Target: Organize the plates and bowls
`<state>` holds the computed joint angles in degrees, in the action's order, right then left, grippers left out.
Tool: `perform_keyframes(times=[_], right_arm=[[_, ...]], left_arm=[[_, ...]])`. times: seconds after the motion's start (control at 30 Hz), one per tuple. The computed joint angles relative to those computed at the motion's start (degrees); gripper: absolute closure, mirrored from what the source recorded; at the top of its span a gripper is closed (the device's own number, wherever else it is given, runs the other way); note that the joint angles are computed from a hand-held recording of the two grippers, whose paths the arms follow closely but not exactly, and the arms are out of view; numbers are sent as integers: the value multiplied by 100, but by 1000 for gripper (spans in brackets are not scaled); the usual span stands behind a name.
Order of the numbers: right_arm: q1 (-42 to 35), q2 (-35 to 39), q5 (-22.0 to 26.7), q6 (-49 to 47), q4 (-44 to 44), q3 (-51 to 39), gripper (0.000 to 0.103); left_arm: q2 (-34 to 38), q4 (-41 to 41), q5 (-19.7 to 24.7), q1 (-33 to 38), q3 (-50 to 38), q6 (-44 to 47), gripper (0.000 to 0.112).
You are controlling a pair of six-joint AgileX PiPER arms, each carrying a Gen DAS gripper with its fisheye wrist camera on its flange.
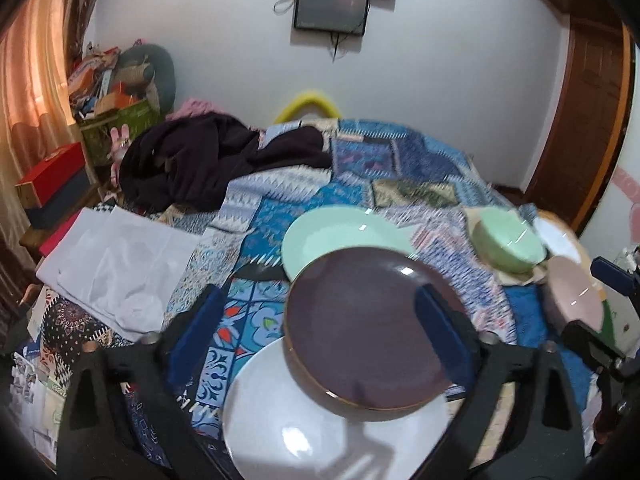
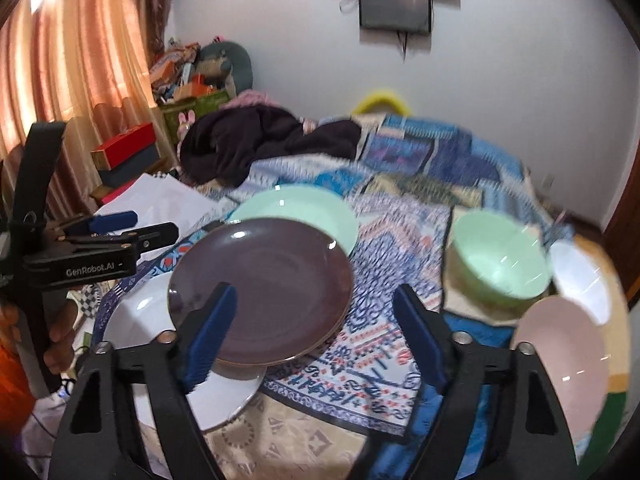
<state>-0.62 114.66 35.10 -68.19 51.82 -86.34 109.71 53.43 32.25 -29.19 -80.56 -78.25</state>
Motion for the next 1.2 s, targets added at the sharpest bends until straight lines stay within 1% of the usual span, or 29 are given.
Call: perform_keyframes(times=[0.03, 0.07, 0.1, 0.13, 0.23, 0.27, 0.3, 0.37, 0.43, 0.47, 0.53, 0.57, 0.63, 0.7, 0.8, 0.83, 1.0, 1.13, 1.2], right_arm=[[21, 139, 77, 228, -171, -181, 36], [54, 277, 141, 444, -340, -356, 37], [91, 416, 212, 673, -520, -544, 39], [127, 532, 235, 867, -681, -684, 42], [238, 828, 252, 1262, -1071, -1042, 47], [259, 901, 286, 1387, -1178, -1137, 52], [273, 1033, 381, 1573, -1319, -1317, 54], [282, 1238, 574, 1844, -1509, -1597, 64], [272, 1480, 870, 2083, -1654, -1960, 67], [276, 1540, 961, 2161, -1693, -2053, 68], [285, 1710, 1146, 2313, -1766, -2288, 71], [286, 1783, 1212, 2359, -1787, -2393, 71], [303, 1779, 1117, 2339, -1780, -2363, 71], [291, 1849, 1192, 2392, -1787, -2491, 71], [279, 1927, 1240, 2601, -1923, -2633, 71], [259, 1992, 1323, 2689, -1958, -2732, 71], [218, 2289, 1817, 3008, -2046, -3187, 71], [231, 2342, 1907, 2922, -1958, -3232, 71], [233, 2375, 1942, 2920, -1955, -3284, 71]], left_arm=[[106, -231, -39, 90, -66, 248, 27], [182, -430, -116, 180, -99, 430, 28], [234, -618, -179, 255, -126, 598, 31], [287, -802, -249, 326, -142, 766, 36], [462, -1595, -423, 566, -234, 1582, 44], [536, -1858, -450, 639, -296, 1834, 46], [613, -2144, -446, 710, -370, 2092, 49], [740, -2652, -462, 841, -504, 2613, 54], [877, -2983, -447, 934, -647, 2983, 60], [952, -3160, -448, 984, -721, 3202, 62], [1056, -3437, -420, 1034, -850, 3519, 69], [1109, -3622, -433, 1072, -902, 3714, 71], [1206, -3989, -450, 1142, -987, 4081, 76], [1281, -4291, -458, 1203, -1042, 4388, 80], [1372, -4564, -444, 1254, -1111, 4644, 84], [1407, -4676, -427, 1270, -1150, 4750, 85], [1478, -5016, -376, 1323, -1208, 5086, 87], [1472, -4962, -375, 1295, -1179, 5071, 87], [1471, -5140, -334, 1328, -1193, 5226, 87]])
